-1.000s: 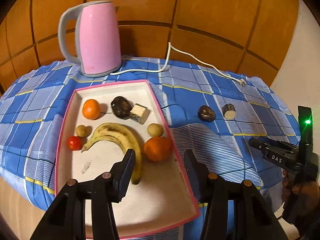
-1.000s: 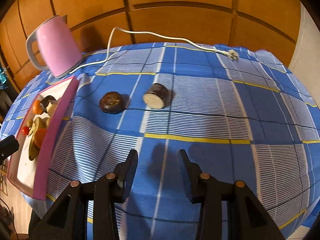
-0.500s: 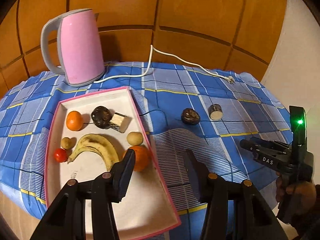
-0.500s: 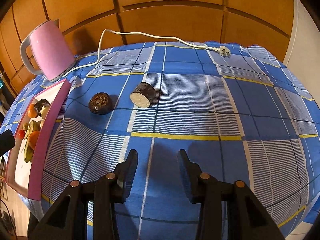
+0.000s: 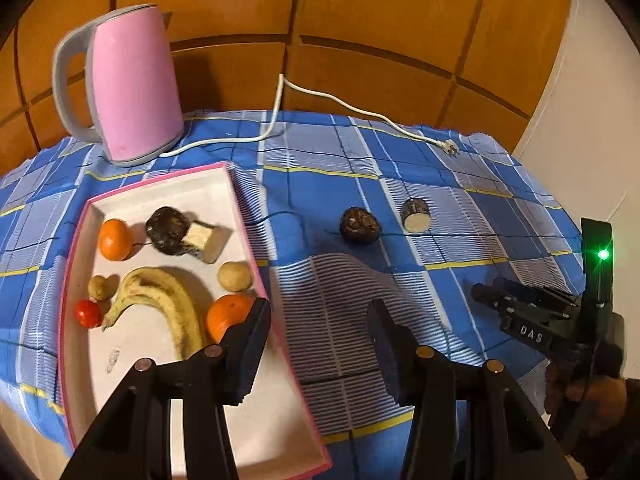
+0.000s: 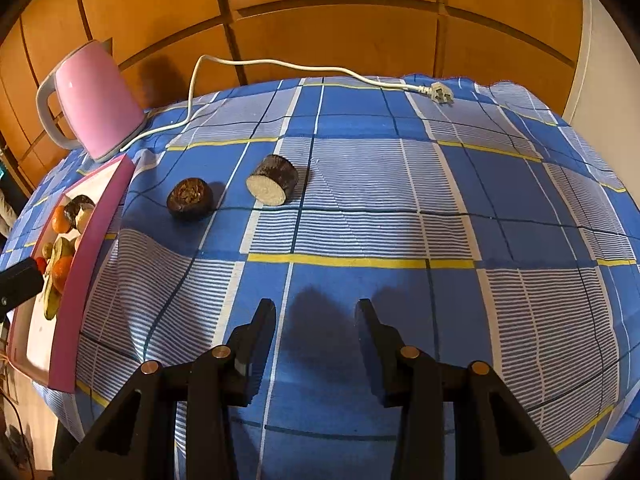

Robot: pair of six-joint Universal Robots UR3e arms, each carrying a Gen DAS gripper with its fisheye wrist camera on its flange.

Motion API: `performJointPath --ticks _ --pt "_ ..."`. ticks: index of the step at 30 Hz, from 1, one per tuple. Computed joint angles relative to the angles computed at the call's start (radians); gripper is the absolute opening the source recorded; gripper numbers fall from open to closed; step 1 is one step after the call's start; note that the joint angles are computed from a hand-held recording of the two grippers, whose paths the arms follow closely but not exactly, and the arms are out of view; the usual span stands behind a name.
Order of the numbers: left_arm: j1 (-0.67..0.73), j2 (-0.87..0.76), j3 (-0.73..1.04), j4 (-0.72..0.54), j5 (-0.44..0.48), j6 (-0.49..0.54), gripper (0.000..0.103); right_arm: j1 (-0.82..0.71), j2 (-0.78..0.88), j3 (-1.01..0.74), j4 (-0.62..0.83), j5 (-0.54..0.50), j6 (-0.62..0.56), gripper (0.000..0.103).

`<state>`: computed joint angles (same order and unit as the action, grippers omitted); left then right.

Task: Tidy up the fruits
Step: 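Reach the left tool to the dark brown round fruit and grasp it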

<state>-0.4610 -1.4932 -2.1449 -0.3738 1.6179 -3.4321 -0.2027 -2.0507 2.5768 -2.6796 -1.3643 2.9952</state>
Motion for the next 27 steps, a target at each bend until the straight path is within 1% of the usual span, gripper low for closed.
performJointPath --ticks 4,9,12,18,26,27 --pt "-0.043 -0.073 0.073 -0.007 0.031 0.008 0.051 -0.011 -0.009 0.006 0.008 0.011 -0.013 0.042" --pt "-0.073 -0.107 0.114 -0.023 0.05 0.011 0.051 -0.028 -0.002 0.02 0.019 0.024 -0.024 0.042" --pt "-0.084 -0.124 0.134 -0.032 0.055 0.014 0.051 -0.01 0.01 0.032 -0.008 0.006 -0.023 0.042" --pt "-0.108 -0.158 0.175 -0.038 0.076 0.019 0.051 -0.01 0.006 0.038 -0.009 0.009 -0.037 0.042" --pt "-0.122 -0.21 0.234 -0.059 0.084 0.024 0.051 0.008 0.028 0.059 -0.069 0.001 -0.046 0.048" --pt "-0.122 -0.216 0.24 -0.063 0.079 0.025 0.051 0.003 0.027 0.062 -0.071 0.008 -0.051 0.05"
